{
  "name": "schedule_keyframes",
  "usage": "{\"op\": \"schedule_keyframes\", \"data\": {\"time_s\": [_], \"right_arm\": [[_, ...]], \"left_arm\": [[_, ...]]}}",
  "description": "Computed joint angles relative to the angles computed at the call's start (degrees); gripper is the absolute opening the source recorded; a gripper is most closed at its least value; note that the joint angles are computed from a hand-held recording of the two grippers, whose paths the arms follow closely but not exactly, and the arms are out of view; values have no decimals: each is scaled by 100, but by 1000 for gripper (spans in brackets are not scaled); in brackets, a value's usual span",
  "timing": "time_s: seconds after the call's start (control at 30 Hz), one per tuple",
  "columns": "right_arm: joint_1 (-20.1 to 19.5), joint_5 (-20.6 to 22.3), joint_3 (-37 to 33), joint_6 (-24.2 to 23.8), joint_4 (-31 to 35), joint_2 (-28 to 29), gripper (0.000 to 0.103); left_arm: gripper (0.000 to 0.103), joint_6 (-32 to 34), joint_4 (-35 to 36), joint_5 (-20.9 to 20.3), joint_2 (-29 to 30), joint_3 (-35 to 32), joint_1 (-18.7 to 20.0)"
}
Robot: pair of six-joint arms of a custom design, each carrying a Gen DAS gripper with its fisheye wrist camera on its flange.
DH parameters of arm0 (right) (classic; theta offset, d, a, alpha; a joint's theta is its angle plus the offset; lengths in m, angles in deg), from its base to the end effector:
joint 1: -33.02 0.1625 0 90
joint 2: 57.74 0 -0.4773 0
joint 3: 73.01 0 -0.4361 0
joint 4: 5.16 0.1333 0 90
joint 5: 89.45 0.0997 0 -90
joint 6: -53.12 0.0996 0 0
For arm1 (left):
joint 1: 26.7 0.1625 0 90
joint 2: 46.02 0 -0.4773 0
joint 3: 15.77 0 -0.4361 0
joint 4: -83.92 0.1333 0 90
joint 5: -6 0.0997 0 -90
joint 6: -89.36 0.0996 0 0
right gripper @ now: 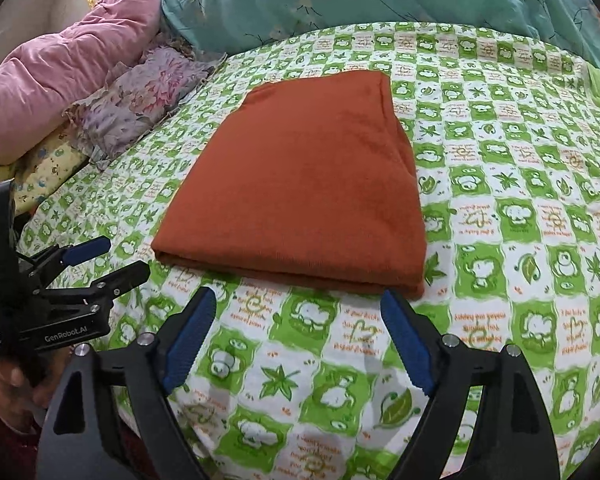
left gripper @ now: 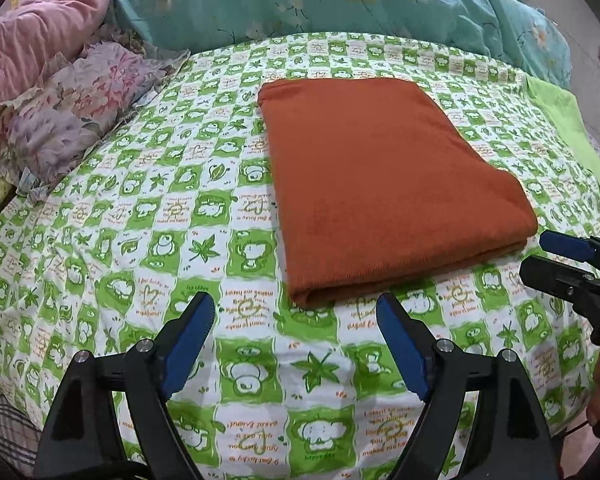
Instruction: Fold small clothes
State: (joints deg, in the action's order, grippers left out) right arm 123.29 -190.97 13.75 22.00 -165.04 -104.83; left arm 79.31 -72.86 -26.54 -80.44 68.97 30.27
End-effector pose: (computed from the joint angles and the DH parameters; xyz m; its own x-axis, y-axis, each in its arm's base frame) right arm 0.1172 -0.7954 0.1995 -0.8371 -0.3646 0.4078 -0.5101 0.7894 -0.3416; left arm -0.2446 -0.7749 0.0735 -0.6635 -0.0488 -0.7466 0.4133 0.8079 -0.4201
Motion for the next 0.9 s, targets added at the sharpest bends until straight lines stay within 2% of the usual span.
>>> {"op": "schedule_keyframes", "data": {"time_s": [0.5,0.9], "right_arm": [[60,-37,-153,-14,74,145,86],[115,40,-322,-27,87,229,86]], "left_arm": [[84,195,-13,182,155,-230,6],[84,338,-10,144,200,-379,60]]}}
